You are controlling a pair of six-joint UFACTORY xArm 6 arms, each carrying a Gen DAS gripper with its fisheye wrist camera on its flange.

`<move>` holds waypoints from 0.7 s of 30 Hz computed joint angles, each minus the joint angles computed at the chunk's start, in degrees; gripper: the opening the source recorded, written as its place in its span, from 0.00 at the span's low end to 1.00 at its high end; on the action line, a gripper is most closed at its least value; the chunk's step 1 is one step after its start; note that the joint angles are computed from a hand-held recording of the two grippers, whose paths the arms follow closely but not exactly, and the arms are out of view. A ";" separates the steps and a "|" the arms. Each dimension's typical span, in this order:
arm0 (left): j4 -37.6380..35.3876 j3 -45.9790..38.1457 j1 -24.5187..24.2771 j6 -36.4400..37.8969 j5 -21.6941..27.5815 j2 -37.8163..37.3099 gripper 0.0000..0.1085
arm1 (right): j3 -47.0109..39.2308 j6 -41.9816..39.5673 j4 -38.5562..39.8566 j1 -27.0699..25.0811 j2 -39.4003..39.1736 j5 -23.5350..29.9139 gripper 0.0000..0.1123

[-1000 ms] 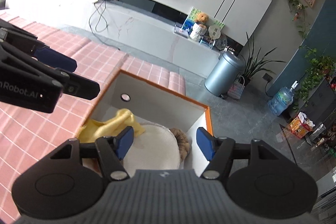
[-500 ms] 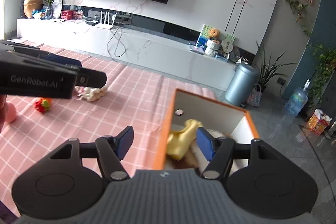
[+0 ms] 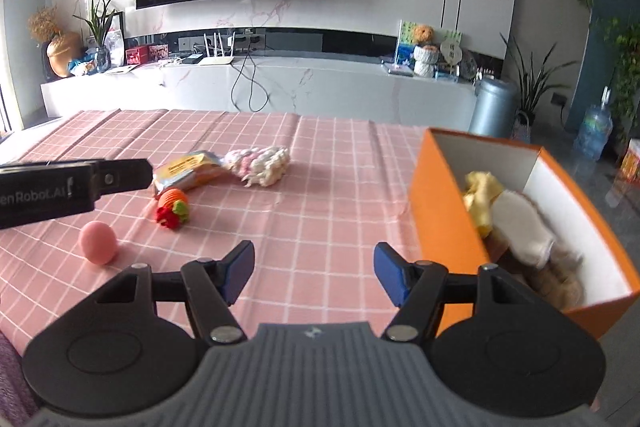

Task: Organize soft objects
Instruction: 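Reach the left gripper to the pink ball and close on it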

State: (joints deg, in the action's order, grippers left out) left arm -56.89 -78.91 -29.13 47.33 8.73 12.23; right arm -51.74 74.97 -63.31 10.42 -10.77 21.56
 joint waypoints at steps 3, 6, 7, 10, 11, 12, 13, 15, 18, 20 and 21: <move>-2.52 2.97 1.11 3.11 -2.04 -1.10 0.51 | -0.61 1.35 0.99 2.17 1.86 1.29 0.59; -8.73 5.41 2.33 9.86 -2.52 -2.22 0.50 | -1.40 1.63 1.31 3.58 3.80 1.85 0.59; -9.74 6.40 2.57 10.59 -3.17 -2.61 0.50 | -1.72 1.44 1.60 4.11 4.46 2.25 0.59; -8.53 8.02 2.80 9.94 -5.02 -2.68 0.50 | -2.63 1.63 1.37 5.11 6.01 2.96 0.59; -10.50 8.43 3.10 11.76 -5.27 -2.70 0.50 | -3.04 1.33 1.43 5.43 6.62 3.36 0.59; -11.23 8.67 3.33 12.30 -5.41 -2.74 0.50 | -3.30 0.80 1.72 5.66 7.07 3.73 0.59; -11.27 8.68 3.44 12.31 -5.59 -2.59 0.51 | -3.67 0.29 2.13 5.86 7.67 3.91 0.59; -10.56 9.07 3.75 11.97 -6.46 -2.33 0.58 | -4.23 -0.41 2.89 6.04 8.65 3.77 0.59; -8.39 9.00 3.92 10.47 -7.69 -1.42 0.62 | -5.25 -1.89 4.66 6.05 10.19 3.12 0.59; -2.53 9.77 4.12 4.69 -9.01 -0.82 0.68 | -5.98 -2.34 4.87 5.90 11.20 2.54 0.59; -1.54 9.70 4.43 3.43 -8.84 -0.55 0.68 | -6.41 -2.38 4.65 5.83 11.75 2.40 0.59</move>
State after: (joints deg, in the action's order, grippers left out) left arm -58.42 -69.20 -24.70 50.76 -0.10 11.68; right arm -58.16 72.59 -58.65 16.25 0.98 23.96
